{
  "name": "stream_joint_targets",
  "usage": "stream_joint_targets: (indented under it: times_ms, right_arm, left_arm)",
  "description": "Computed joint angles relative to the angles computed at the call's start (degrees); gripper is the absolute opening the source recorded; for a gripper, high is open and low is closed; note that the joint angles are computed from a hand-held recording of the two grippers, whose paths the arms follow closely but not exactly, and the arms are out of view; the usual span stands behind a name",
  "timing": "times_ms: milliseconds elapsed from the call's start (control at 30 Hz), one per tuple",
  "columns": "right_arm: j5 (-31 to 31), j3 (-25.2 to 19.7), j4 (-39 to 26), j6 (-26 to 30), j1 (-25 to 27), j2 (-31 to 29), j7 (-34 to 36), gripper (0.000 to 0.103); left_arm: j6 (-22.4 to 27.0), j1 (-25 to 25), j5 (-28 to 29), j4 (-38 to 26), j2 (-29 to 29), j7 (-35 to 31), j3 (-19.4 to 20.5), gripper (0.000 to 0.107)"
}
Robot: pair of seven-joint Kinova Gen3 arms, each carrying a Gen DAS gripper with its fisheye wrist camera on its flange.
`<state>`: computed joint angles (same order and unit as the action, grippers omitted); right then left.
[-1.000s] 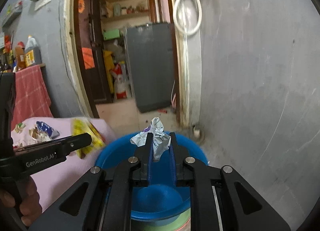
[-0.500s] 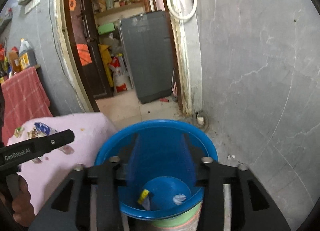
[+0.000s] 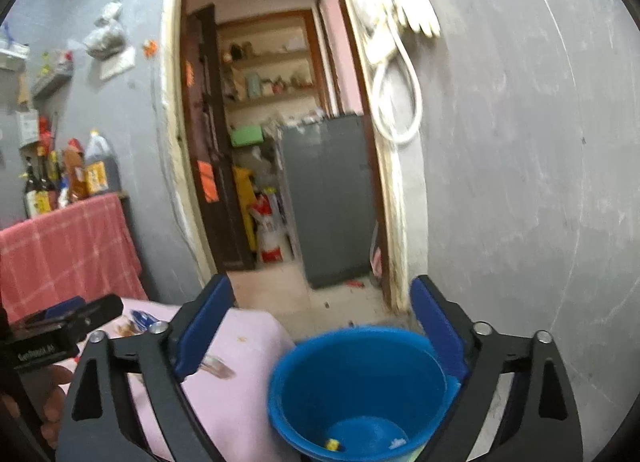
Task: Collect trash
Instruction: 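Move both tools back over the table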
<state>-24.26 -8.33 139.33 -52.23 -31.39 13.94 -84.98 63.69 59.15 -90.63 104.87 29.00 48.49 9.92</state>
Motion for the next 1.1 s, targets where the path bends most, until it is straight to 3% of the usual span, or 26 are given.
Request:
stream_joint_targets:
  times_ms: [133,567,767,1100]
  right_arm:
    - [-3.1,-1.9,2.5,-7.1,-4.0,-0.9,1.9,0.103]
    - [-7.7,-6.5,1.5,-14.2,-13.7,0.3,5.1,0.103]
    - [-9.2,-7.3,0.8,-16.5,-17.8,2.6,6.2,0.103]
    - [-8.1,-6.6,-2.0,-13.8,-20.5,6.8,7.8,0.103]
  left_arm:
    - [6.1,2.4,2.0,2.6,-1.6,1.8,0.2,0.102]
    - [27.2,9.2,13.1,10.9,-5.2,6.8,5.7,0.102]
    - [30.3,10.2,17.8,14.3,-5.2,10.3,7.6,0.102]
    - [27.0,8.9,20.1,19.1,-4.5,15.3,8.3,0.102]
